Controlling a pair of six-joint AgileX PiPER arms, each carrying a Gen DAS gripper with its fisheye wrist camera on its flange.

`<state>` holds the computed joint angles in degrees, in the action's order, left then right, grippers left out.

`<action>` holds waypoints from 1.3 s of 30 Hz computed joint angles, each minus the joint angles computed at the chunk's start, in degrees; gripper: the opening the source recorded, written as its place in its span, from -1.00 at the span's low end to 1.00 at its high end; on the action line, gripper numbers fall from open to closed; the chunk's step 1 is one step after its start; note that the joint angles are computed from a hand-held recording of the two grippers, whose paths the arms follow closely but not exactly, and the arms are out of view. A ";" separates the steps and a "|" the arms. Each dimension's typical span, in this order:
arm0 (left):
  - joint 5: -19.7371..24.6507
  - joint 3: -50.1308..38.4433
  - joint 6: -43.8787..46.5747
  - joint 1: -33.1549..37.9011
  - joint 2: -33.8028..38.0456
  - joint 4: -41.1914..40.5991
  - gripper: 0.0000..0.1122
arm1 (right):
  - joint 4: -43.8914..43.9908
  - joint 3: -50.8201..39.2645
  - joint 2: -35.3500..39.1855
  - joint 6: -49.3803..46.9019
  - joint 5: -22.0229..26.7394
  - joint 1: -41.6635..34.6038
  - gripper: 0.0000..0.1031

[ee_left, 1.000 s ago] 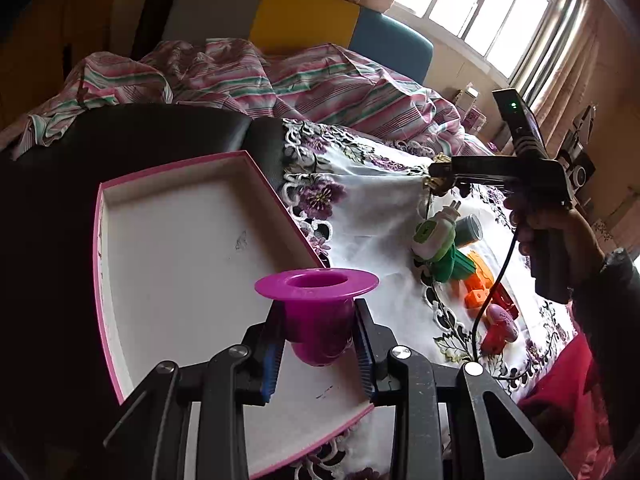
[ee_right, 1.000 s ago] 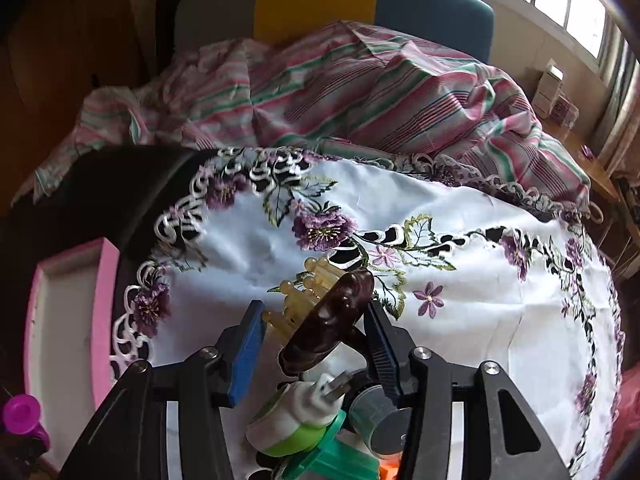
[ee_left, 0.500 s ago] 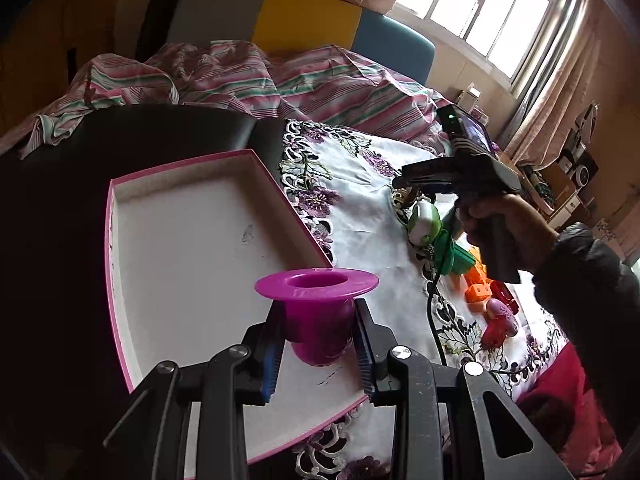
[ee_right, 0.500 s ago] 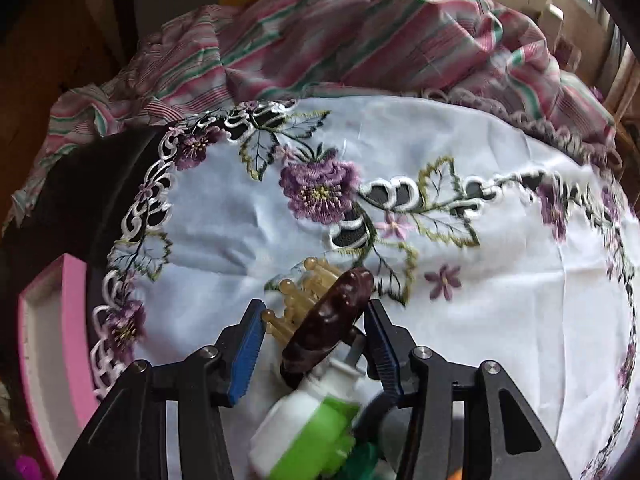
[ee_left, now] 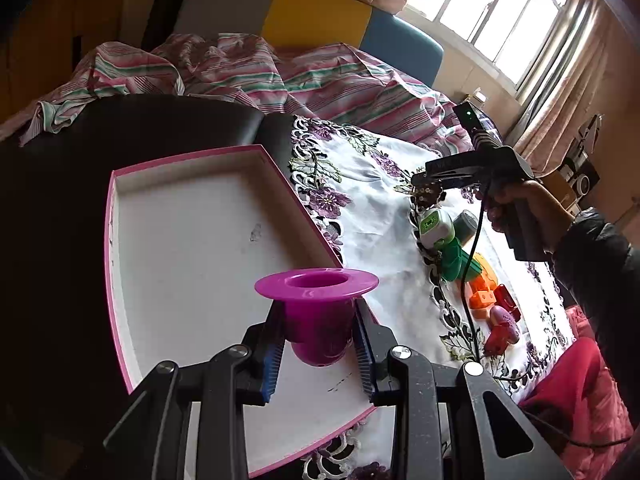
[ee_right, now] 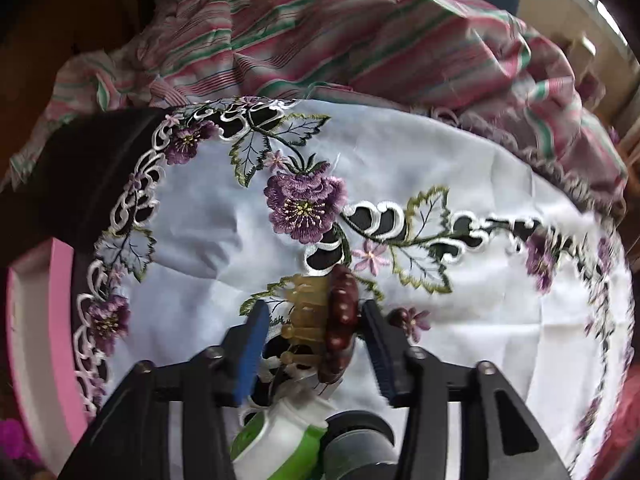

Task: Organize rigid objects
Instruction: 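Carry the magenta cup over the tray while the right gripper grasps the brown brush, then lower the magenta cup into the tray and open the left gripper while the right gripper lifts the brush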

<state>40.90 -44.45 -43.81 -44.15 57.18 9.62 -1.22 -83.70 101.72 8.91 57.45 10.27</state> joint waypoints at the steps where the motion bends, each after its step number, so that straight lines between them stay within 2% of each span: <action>1: -0.06 0.09 -0.03 0.04 -0.14 -0.20 -0.42 | 0.72 0.26 0.01 -0.25 0.26 -0.31 0.14; 2: -0.18 0.18 0.39 0.27 -0.17 -0.69 -0.42 | 0.69 0.42 0.19 0.08 0.72 -0.38 0.22; 4: -0.30 0.49 -0.15 0.17 -0.40 -0.50 -0.42 | -1.76 1.15 0.64 2.82 1.25 1.13 0.24; 6: -0.26 0.70 0.10 0.23 -0.80 -0.84 -0.42 | -8.87 1.07 1.49 7.52 2.01 4.09 -0.09; 7: -0.21 0.76 0.14 0.34 -0.98 -0.85 -0.42 | -9.54 0.89 1.45 8.06 2.11 4.76 -0.16; 8: -0.23 0.84 0.37 0.56 -1.24 -1.07 -0.42 | -9.90 0.35 1.38 7.87 2.33 5.35 -0.33; 11: -0.34 1.13 0.83 1.12 -1.79 -1.66 -0.42 | -17.56 -1.94 2.11 9.55 4.43 10.03 -0.34; 13: -0.62 1.35 0.72 1.31 -1.92 -1.84 -0.42 | -29.01 -2.99 3.44 8.79 7.41 16.38 -0.35; 15: -0.96 1.89 2.38 2.65 -2.31 -3.47 -0.42 | -38.19 -0.77 4.41 7.43 8.34 22.27 -0.35; 17: -1.27 2.33 3.81 3.77 -2.54 -4.95 -0.42 | -39.06 0.44 5.52 2.62 8.67 24.82 -0.34; 20: -1.43 2.87 4.74 4.52 -3.19 -5.96 -0.42 | -34.18 -1.82 6.97 2.83 8.86 23.35 -0.12; 23: -1.22 3.03 5.03 4.66 -3.70 -5.93 -0.42 | -17.32 -7.76 5.75 3.11 6.44 14.36 -0.07; 25: -1.34 3.12 4.32 4.44 -3.93 -5.20 -0.42 | -7.35 -7.42 2.81 4.51 3.00 8.30 -0.02; 27: -1.52 3.06 4.40 4.46 -3.89 -5.33 -0.42 | 1.41 -7.25 1.71 4.64 1.58 3.72 0.21; 29: -1.65 3.10 4.50 4.47 -3.94 -5.42 -0.42 | 7.60 -5.77 0.80 5.29 0.88 0.87 0.34; 31: -1.76 3.11 4.41 4.28 -3.89 -5.23 -0.42 | 11.64 -5.15 1.11 6.72 1.77 -1.66 0.35; 34: -1.59 2.91 3.81 3.78 -3.77 -4.65 -0.42 | 15.96 -1.98 1.32 6.78 -0.24 -4.69 0.36; 39: -0.57 2.44 1.94 2.66 -3.66 -2.63 -0.42 | 28.05 7.09 -0.46 4.42 -8.95 -8.80 0.41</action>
